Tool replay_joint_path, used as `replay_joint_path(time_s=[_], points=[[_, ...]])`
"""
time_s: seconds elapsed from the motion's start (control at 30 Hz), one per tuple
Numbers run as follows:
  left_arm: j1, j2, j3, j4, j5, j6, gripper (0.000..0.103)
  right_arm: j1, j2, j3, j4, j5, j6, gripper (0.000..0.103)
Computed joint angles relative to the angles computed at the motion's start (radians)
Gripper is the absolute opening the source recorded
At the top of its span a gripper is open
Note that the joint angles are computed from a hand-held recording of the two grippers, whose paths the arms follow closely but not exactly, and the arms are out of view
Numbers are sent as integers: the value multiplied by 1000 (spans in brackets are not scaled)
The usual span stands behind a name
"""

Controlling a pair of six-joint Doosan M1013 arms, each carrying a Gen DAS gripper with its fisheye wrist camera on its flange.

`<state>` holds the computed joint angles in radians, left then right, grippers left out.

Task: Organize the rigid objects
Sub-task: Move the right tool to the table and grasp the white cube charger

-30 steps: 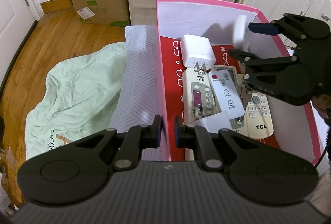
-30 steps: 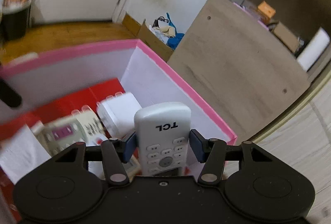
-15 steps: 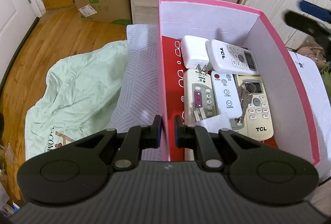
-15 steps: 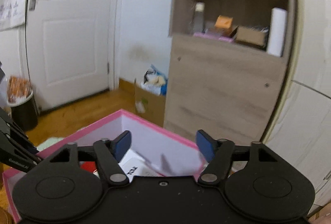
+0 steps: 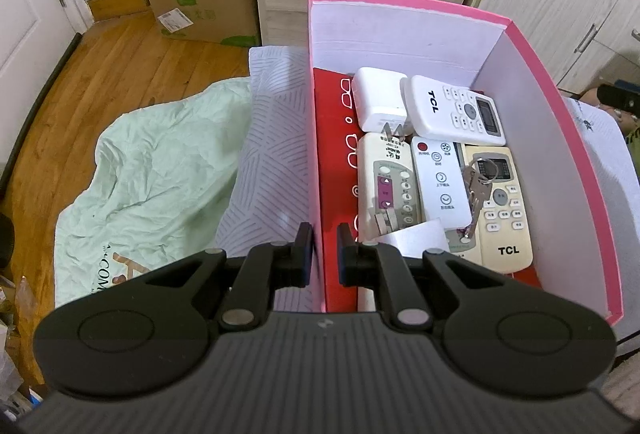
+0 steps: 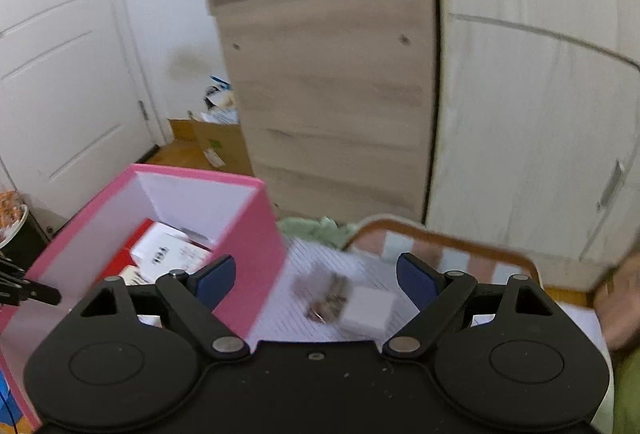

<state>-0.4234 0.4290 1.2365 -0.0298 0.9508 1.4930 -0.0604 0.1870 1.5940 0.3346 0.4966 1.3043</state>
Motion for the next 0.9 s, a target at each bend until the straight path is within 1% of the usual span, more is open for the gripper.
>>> replay_joint_path(time_s=[0.07,0.13,0.2,0.27,0.4,0.47,0.63,0.8,0.9], points=[[0,0,-1,1,1,-6,9,-9,8,-2,5,15,26,89],[0,1,-2,2,3,-11,9,-18,20,-6,17,32,58,84],[-1,0,-2,4,3,-13,9,-23,43,-23,16,65,92,73],[-2,0,-1,6,3,-15,9,-21,58,-31,-24,94,141,70],[-2,0,-1,4,3,-14,9,-10,86,-49,-101,118,218,70],[-2,0,-1,4,3,-16,9,-4,93,-52,-143,113,261,70],[-6,-1,1,19,0,-13,9,-3,119,-71,-150,116,286,69],[-13,-3,5,42,-6,-17,9,12,140,-86,-244,112,359,65],[-11,-3,5,34,-5,-16,9,4,144,-73,-188,77,323,66]])
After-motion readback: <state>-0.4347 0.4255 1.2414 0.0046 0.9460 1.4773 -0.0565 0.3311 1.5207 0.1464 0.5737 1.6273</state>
